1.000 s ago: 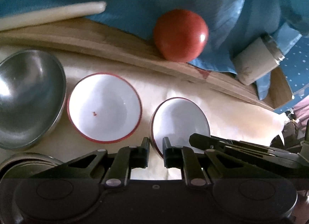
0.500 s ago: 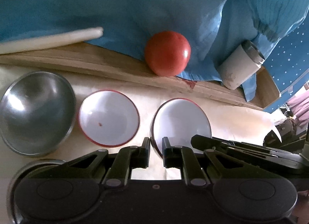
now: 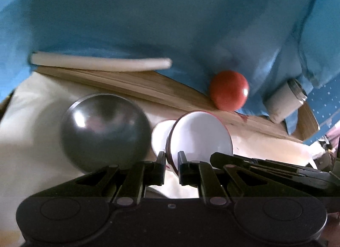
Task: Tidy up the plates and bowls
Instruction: 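Lift the white bowl with both tools and carry it over the steel bowl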
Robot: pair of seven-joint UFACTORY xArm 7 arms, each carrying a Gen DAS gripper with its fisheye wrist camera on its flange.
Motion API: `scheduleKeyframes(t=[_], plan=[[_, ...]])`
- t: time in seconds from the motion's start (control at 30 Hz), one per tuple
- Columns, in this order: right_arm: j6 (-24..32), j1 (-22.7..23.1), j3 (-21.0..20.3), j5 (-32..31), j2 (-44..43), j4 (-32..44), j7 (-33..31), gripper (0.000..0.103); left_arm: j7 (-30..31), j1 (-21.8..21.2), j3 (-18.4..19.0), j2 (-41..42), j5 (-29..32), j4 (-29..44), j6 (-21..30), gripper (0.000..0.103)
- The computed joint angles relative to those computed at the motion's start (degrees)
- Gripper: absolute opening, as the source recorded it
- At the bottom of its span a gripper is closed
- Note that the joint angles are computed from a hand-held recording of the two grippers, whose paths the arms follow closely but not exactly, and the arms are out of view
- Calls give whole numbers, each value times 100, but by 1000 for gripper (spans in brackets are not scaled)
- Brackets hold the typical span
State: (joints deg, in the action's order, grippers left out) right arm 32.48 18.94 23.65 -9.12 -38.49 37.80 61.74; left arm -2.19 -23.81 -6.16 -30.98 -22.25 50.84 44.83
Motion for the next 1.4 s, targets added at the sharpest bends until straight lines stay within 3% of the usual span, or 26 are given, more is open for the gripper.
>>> scheduleKeyframes(t=[0.57, 1.4], plan=[[-189, -60, 241, -721, 1431, 1107, 146, 14, 11, 461, 331, -256, 176, -220, -124, 12], [-39, 521, -224, -1283, 2548, 1792, 416, 15, -76, 803, 355, 133, 359, -71, 29, 12]])
